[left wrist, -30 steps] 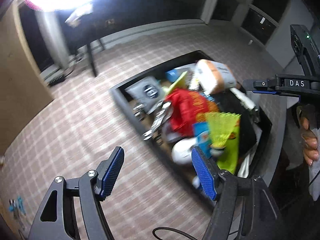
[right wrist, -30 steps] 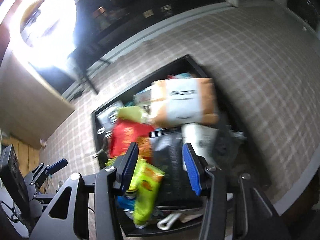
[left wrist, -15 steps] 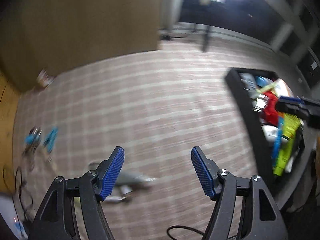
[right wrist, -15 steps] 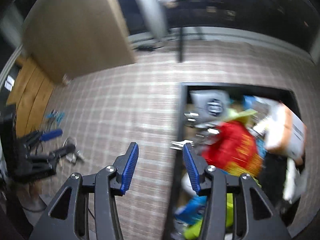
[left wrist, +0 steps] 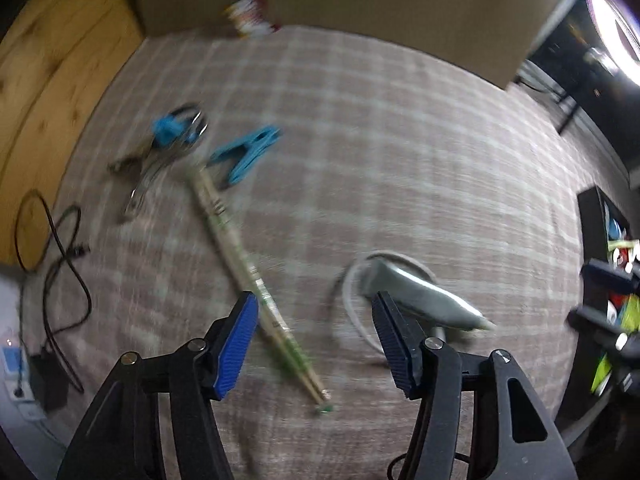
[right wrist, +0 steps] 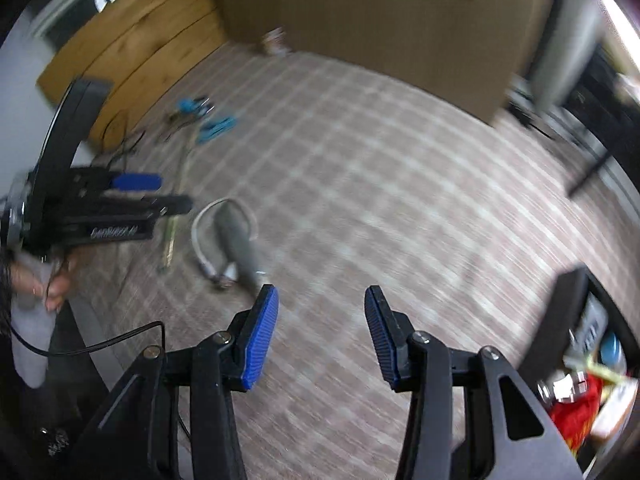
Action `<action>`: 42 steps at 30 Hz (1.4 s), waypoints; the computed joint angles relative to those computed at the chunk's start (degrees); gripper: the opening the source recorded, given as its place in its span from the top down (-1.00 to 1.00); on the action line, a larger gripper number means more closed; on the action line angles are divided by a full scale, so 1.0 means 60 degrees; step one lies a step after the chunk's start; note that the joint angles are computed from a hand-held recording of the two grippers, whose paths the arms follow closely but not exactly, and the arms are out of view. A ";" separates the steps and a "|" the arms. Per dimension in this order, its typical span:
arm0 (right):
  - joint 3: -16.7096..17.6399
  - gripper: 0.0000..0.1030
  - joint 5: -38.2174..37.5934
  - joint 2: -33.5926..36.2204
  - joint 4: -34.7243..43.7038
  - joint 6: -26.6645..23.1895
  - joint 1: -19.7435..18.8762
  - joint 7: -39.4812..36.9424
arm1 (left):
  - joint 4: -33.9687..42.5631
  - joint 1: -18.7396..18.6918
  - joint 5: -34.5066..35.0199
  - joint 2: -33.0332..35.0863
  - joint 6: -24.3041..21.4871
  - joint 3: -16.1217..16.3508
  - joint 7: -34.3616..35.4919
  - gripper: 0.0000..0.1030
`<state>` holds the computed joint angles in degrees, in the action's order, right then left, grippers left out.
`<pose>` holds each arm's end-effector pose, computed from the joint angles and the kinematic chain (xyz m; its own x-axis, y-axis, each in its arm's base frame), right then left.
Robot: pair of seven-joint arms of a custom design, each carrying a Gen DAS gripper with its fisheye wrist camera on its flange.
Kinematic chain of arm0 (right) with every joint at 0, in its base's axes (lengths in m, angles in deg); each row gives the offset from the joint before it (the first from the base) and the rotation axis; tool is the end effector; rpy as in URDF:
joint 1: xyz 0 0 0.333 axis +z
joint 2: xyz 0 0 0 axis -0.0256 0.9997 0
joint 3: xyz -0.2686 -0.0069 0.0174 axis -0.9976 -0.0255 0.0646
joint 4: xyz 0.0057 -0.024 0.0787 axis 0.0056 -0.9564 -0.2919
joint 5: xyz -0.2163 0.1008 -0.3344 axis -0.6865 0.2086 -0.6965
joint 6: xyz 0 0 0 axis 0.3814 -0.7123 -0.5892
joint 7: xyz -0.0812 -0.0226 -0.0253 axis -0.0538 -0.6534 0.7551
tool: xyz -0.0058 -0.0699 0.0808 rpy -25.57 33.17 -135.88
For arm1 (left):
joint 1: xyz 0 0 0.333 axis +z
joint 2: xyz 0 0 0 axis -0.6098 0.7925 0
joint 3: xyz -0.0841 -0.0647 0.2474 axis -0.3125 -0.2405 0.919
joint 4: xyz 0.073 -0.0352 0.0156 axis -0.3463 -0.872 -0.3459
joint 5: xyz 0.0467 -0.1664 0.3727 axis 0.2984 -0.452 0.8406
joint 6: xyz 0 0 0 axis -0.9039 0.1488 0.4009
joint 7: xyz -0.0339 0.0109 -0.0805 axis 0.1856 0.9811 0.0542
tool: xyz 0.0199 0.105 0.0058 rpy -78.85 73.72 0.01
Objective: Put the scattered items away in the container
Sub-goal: 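Grasp the wrapped chopsticks with the left tool while the right tool grasps the grey tube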
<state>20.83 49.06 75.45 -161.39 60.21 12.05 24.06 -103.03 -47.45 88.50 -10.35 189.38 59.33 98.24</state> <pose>0.5177 0.1852 0.5403 0.7491 -0.6496 -0.1298 -0.6520 -0.6882 -0.3182 0.4278 -0.0891 0.4743 0.3233 -0.9432 0.0762 -0.9228 -0.3321 -0.1953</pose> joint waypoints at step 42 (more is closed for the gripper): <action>0.0091 0.98 -0.0891 0.1358 0.0775 -0.0992 0.0585 -0.0753 | -0.1011 0.0083 -0.0097 -0.0211 0.0388 0.0037 -0.0552 0.78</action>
